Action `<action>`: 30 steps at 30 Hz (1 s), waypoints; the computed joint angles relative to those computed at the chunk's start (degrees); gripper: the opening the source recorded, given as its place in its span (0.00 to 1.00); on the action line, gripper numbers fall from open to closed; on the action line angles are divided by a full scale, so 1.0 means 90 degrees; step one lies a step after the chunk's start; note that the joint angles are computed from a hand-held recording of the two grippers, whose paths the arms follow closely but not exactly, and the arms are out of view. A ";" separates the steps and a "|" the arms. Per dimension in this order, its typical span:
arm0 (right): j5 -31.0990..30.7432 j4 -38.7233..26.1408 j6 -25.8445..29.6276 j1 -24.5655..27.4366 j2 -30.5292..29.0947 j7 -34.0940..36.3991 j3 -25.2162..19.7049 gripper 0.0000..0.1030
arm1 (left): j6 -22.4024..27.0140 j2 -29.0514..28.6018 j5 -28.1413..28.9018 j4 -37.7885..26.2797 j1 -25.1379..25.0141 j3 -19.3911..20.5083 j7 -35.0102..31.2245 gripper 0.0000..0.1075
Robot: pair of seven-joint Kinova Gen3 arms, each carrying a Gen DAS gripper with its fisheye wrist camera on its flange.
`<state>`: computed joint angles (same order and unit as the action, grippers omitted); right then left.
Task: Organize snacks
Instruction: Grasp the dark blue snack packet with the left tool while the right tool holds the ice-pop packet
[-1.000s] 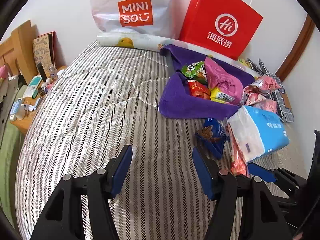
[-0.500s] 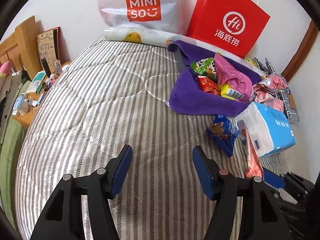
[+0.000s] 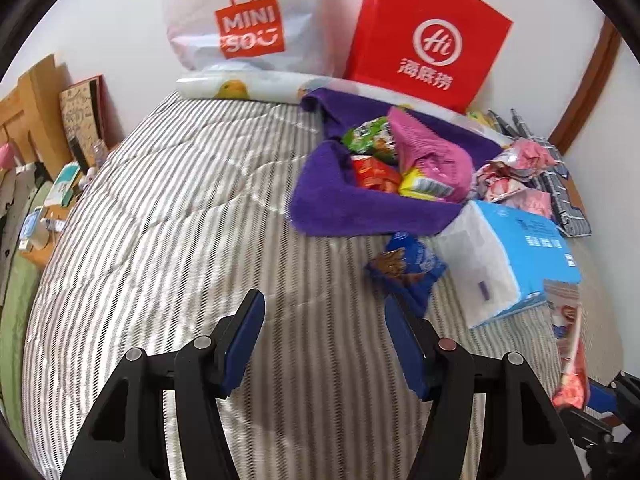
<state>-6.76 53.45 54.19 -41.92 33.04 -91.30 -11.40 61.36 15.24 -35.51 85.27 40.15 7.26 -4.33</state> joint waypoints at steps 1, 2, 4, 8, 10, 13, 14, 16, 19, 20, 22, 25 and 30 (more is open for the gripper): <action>-0.0006 0.0122 -0.0061 0.0035 -0.0085 0.0001 0.0004 0.27 | 0.0007 0.0031 -0.0023 -0.0056 0.0003 0.0012 -0.0066 0.58; 0.0014 0.0279 -0.0135 0.0063 -0.0199 -0.0010 0.0024 0.27 | 0.0027 0.0064 -0.0027 -0.0114 0.0005 0.0015 -0.0121 0.58; 0.0114 0.0441 -0.0183 0.0076 -0.0330 -0.0022 0.0071 0.27 | 0.0027 0.0151 0.0011 -0.0276 -0.0022 0.0024 -0.0368 0.58; 0.0452 0.0693 -0.0287 0.0033 -0.0510 -0.0264 0.0245 0.27 | -0.0083 0.0268 0.0111 -0.0442 -0.0040 -0.0050 -0.0650 0.65; 0.0645 0.0869 -0.0381 0.0029 -0.0609 -0.0462 0.0350 0.27 | -0.0138 0.0360 0.0163 -0.0546 -0.0064 -0.0073 -0.0849 0.67; 0.0846 0.1076 -0.0445 0.0098 -0.0692 -0.0719 0.0419 0.27 | -0.0065 0.0573 0.0282 -0.0782 -0.0119 -0.0065 -0.1306 0.73; 0.0886 0.1087 -0.0427 0.0138 -0.0680 -0.0760 0.0419 0.27 | -0.0029 0.0624 0.0324 -0.0846 -0.0076 -0.0127 -0.1425 0.73; 0.0996 0.1124 -0.0408 0.0168 -0.0676 -0.0872 0.0446 0.27 | -0.0030 0.0726 0.0392 -0.0965 -0.0086 -0.0149 -0.1769 0.73; 0.1050 0.1154 -0.0347 0.0259 -0.0652 -0.1029 0.0456 0.27 | 0.0231 0.0948 0.0368 -0.1259 0.0023 -0.0254 -0.2172 0.73; 0.1060 0.1161 -0.0339 0.0284 -0.0649 -0.1058 0.0448 0.27 | 0.0379 0.1069 0.0339 -0.1401 0.0064 -0.0290 -0.2335 0.73; 0.1051 0.1174 -0.0318 0.0344 -0.0635 -0.1106 0.0431 0.27 | 0.0532 0.1226 0.0376 -0.1570 0.0086 -0.0362 -0.2557 0.73; 0.1069 0.1161 -0.0298 0.0376 -0.0611 -0.1130 0.0413 0.27 | 0.0515 0.1351 0.0479 -0.1644 0.0073 -0.0449 -0.2792 0.73; 0.1125 0.1101 -0.0282 0.0358 -0.0551 -0.1263 0.0451 0.27 | 0.0268 0.1359 0.0451 -0.1575 0.0158 -0.0575 -0.2821 0.64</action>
